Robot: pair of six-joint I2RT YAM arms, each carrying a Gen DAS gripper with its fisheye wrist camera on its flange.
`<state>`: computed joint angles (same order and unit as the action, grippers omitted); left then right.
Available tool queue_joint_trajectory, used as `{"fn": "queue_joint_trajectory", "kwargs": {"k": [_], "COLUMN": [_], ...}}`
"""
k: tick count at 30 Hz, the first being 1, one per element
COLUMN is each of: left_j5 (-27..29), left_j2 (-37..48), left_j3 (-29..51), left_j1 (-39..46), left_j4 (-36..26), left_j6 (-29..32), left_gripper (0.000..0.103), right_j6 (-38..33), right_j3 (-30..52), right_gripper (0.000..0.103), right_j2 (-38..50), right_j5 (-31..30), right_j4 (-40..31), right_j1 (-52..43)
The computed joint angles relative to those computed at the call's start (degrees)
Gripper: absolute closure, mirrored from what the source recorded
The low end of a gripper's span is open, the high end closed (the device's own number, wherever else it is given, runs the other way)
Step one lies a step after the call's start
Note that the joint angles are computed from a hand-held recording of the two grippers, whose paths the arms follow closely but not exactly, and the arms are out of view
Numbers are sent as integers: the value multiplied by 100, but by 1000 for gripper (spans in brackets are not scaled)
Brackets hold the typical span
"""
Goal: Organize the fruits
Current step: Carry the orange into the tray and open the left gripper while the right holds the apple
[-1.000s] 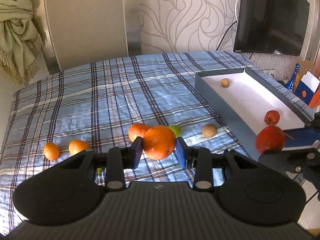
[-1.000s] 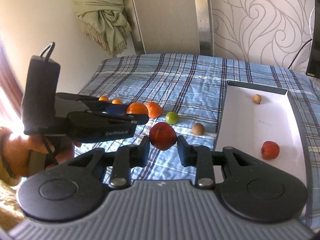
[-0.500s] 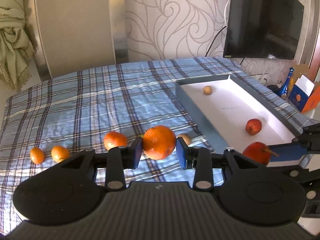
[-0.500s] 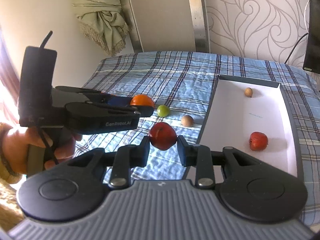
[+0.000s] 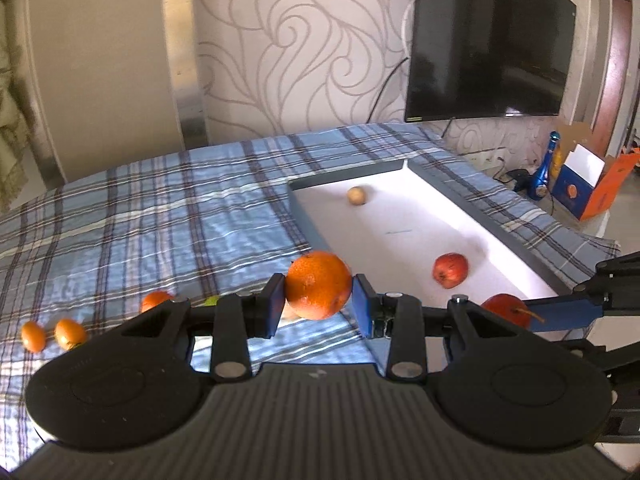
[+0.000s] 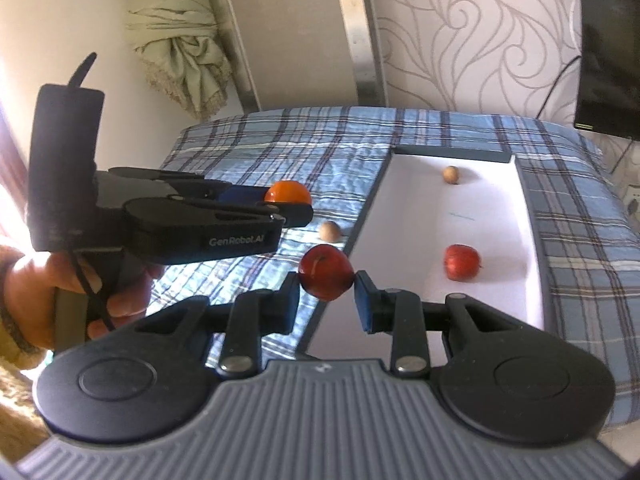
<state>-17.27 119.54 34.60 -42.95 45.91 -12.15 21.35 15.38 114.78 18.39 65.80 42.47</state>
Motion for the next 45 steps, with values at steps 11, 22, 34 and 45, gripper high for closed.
{"fn": "queue_joint_trajectory", "kwargs": {"k": [11, 22, 34, 45], "left_j5": [262, 464, 311, 136], "left_j2": [707, 1524, 1660, 1360], "left_j3": [1096, 2134, 2233, 1938], "left_j1": [-248, -194, -346, -384], "left_j4": [-390, -891, -890, -696], "left_j6": [93, 188, 245, 320], "left_gripper": [61, 61, 61, 60], "right_j6": [221, 466, 489, 318], "right_j3": [-728, -1160, -1341, -1352], "right_gripper": [70, 70, 70, 70], "right_j2": [5, -46, 30, -111], "right_j5": [345, 707, 722, 708], "right_j4": [638, 845, 1063, 1070], "right_j1": [-234, -258, -303, -174]}}
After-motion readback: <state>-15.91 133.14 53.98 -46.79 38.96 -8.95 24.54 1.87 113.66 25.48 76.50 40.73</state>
